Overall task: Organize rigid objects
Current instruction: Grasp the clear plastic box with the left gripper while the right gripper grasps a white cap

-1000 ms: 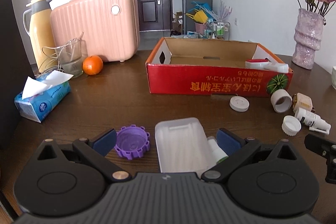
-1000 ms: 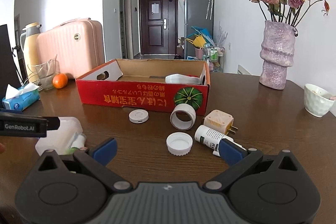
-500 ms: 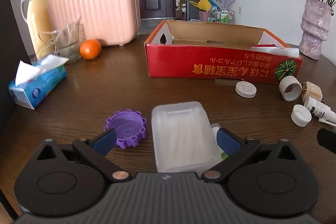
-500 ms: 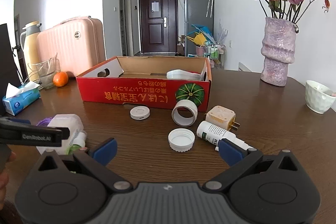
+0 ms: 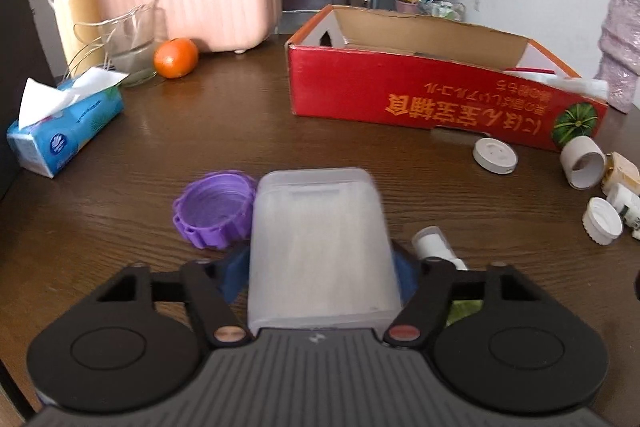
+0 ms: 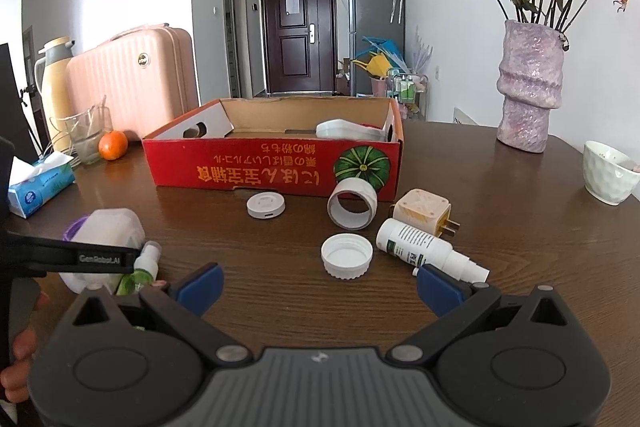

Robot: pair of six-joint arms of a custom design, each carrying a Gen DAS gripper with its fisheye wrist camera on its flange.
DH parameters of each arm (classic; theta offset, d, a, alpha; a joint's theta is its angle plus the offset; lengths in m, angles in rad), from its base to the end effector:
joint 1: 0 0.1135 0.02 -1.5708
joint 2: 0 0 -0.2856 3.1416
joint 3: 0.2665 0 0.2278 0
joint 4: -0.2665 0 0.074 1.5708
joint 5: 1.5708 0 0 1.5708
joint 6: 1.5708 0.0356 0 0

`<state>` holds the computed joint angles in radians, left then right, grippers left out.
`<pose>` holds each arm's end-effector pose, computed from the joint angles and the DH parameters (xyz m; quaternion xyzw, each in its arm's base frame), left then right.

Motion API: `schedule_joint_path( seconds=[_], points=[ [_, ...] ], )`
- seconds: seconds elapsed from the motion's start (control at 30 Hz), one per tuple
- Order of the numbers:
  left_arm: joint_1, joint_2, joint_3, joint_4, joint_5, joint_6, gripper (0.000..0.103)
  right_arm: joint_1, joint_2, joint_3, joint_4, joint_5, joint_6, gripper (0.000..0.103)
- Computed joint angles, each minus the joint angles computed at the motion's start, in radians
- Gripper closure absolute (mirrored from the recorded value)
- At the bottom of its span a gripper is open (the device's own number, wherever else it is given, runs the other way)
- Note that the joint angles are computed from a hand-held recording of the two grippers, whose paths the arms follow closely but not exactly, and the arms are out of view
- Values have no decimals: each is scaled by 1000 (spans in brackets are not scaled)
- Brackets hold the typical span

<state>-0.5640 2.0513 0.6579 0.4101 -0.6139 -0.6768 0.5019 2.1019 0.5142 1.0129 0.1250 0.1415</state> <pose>0.2704 -0.1468 0.0752 -0.1388 0.9060 0.0748 0.3927 0.2763 0.1465 0.0796 -0.1278 0.8680 0.0987 0.4696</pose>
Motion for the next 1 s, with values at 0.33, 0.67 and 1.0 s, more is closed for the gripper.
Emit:
schedule_joint_path(
  seconds=[0.33,0.67,1.0],
  points=[
    [-28,-68,-69,80,-22,38,37,1,28,26,-18,7,7,0],
    [-40,-129,-122,146,-57,64,37,9,61,45,-3,37,9,0],
    [-22,-188,-180,203,-79,59,37,17,129,186,-80,95,1,4]
  ],
)
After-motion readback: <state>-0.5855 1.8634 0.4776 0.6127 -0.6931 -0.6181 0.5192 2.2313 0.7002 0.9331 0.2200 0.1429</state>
